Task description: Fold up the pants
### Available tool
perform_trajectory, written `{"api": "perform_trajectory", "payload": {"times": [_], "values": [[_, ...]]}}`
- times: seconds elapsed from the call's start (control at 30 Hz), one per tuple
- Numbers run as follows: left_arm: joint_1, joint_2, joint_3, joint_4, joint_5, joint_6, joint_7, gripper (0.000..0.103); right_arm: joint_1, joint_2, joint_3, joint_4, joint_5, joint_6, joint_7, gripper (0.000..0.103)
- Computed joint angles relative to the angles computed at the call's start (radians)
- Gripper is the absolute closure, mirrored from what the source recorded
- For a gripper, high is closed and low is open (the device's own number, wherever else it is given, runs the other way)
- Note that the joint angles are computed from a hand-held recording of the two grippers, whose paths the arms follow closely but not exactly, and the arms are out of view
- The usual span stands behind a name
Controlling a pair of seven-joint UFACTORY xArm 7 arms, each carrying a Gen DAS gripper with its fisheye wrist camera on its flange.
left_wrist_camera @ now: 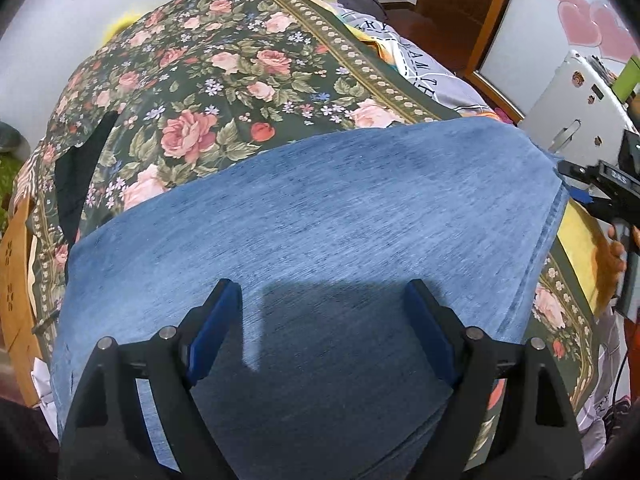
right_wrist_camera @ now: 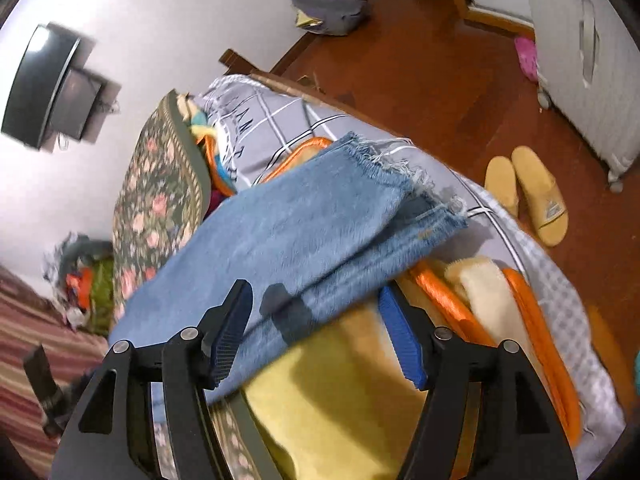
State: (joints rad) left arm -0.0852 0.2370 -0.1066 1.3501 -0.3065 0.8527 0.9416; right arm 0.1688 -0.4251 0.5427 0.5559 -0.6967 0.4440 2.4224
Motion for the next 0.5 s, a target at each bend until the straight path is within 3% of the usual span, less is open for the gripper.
{"api": "perform_trajectory", "payload": {"times": [0.07,0.17,0.33,0.5], "values": [[0.0,0.002,-0.002,0.001,-0.005,0.0,-0.001,0.018,-0.004,0.007,-0.01,0.003,0.002,0.02,-0.015,0.043],[0.0,0.003,-0.004,0.006,-0.013,0.005,-0.004,0.018,-0.001,0.029,-0.017,0.025,0.003,0.094,-0.027,0.055],[0.018,-0.008,-0.004,0.021,-0.068,0.023,0.002,0.018,0.06,0.03,-0.067,0.061,0.021,0.228,-0.123,0.092],[0.049,-0.041,0.006,0.027,-0.15,0.01,0.03,0.018,0.084,-0.008,-0.081,0.133,0.001,0.316,-0.236,0.096]]}}
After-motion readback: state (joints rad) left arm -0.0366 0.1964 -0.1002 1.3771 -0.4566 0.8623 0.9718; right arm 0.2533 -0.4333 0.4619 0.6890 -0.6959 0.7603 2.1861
